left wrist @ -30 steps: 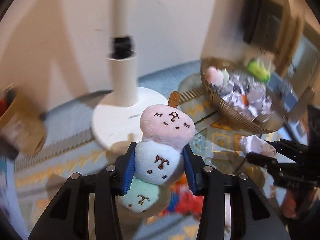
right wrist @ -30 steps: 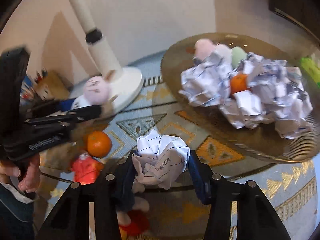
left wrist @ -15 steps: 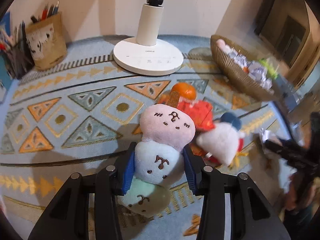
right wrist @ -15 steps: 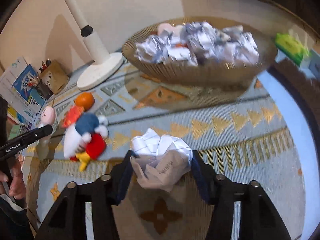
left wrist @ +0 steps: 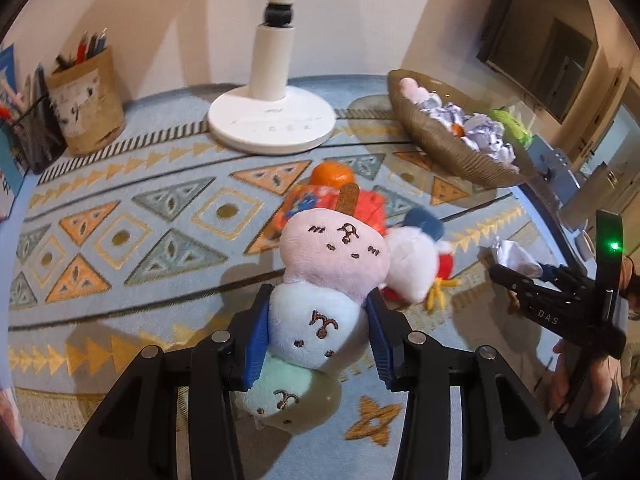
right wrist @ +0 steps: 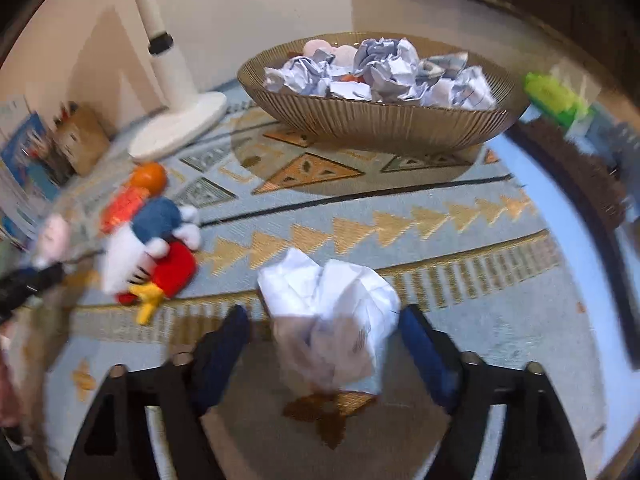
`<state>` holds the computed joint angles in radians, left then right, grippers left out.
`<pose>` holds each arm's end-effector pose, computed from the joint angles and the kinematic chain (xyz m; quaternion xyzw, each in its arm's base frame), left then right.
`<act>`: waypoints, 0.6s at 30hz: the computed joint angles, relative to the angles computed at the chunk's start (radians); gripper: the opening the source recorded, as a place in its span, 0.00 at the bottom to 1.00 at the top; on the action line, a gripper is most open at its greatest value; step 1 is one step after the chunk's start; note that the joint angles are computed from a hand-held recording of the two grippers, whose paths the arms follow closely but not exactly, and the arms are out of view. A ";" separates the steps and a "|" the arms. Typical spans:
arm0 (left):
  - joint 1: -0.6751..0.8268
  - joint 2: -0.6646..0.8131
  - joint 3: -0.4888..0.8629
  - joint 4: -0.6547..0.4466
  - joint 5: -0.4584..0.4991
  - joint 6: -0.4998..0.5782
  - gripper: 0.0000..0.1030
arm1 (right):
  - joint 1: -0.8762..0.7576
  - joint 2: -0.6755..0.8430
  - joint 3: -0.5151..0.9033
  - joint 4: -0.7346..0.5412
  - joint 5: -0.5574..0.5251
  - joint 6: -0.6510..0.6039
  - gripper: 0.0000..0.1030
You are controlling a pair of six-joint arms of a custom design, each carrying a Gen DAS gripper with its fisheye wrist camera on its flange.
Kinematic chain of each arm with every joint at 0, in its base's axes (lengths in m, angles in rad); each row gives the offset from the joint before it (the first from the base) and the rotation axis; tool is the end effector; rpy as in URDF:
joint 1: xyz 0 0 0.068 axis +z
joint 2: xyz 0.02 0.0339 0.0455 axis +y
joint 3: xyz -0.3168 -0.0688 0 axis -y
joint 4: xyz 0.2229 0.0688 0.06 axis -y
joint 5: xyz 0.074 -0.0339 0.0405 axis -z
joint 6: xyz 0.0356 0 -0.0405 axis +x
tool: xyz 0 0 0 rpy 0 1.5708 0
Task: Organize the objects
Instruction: 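Carry the plush and paper ball over the bowl and open both grippers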
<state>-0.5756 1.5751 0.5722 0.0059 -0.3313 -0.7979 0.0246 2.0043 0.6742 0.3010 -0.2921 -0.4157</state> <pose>0.2163 -0.1265 0.1842 -0.1513 0.9350 -0.0547 0.3161 0.3199 0.0181 0.1062 -0.2462 0.9218 0.0861 0.2869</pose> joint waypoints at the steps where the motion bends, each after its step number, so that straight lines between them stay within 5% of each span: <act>1: 0.002 -0.006 0.018 -0.006 0.011 0.013 0.40 | -0.005 -0.003 -0.008 0.018 0.006 0.004 0.53; 7: 0.063 0.006 0.281 -0.090 0.089 0.184 0.40 | -0.100 -0.083 0.150 -0.235 -0.177 0.014 0.46; 12: 0.093 0.205 0.631 -0.178 0.088 0.307 0.41 | -0.141 -0.099 0.444 -0.380 -0.258 0.116 0.47; 18: 0.170 0.488 0.974 -0.249 0.149 0.354 0.41 | -0.113 0.102 0.883 -0.509 -0.259 0.292 0.48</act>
